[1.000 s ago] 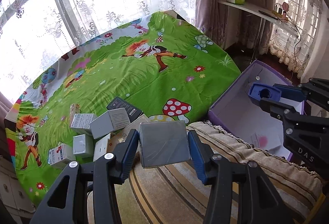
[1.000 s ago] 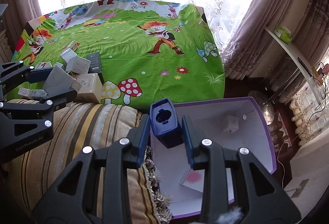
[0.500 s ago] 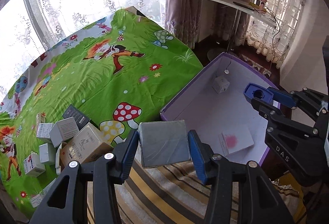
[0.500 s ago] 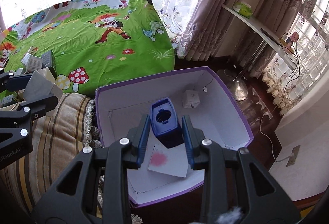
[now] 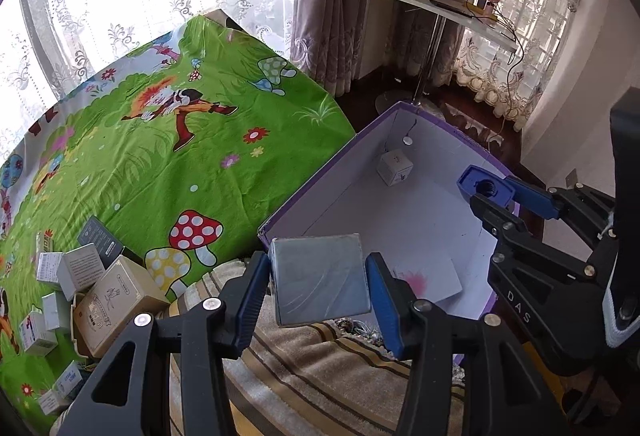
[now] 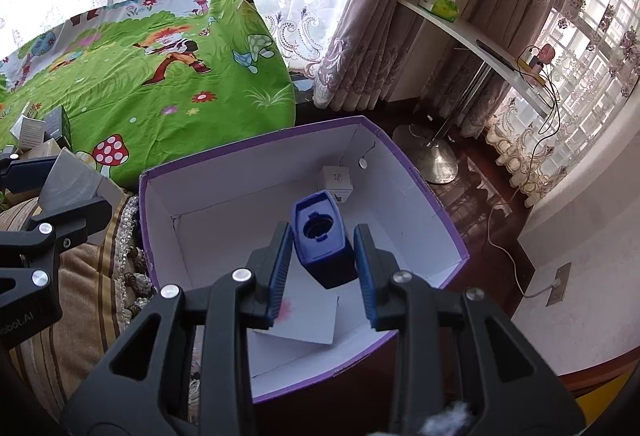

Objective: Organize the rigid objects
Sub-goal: 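Carry the blue-capped item into the purple box and release it, then lower the small white box into the purple box and open the left gripper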

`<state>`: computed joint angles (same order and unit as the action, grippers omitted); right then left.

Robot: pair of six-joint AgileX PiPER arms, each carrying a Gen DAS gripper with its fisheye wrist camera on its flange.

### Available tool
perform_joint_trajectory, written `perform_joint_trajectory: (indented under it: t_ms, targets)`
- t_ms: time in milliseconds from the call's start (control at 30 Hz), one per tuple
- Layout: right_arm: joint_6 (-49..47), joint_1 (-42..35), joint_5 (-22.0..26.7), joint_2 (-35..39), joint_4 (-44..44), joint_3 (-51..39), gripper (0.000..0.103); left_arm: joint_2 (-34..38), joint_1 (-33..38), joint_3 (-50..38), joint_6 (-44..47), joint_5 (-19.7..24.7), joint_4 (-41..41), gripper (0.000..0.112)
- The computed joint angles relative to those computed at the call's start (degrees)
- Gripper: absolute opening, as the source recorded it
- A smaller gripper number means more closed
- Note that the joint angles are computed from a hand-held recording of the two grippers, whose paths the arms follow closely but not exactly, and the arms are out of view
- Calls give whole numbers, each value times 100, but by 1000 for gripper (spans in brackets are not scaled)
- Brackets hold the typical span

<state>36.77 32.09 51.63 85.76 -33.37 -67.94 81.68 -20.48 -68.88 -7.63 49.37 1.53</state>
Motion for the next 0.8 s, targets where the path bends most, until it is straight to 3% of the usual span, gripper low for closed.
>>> perform_joint_trajectory:
  t_ms: [333,533,800]
  targets:
    - [39,-10,93,73,-30,-37,37,44,103,-7,97,24,-168,60]
    - [39,71,99,42,-39,-63,52,-29,209,55,182,24,-272,60]
    - [124,301,266,21,-159,-187,61,-280,479,213,385,22,-473,60]
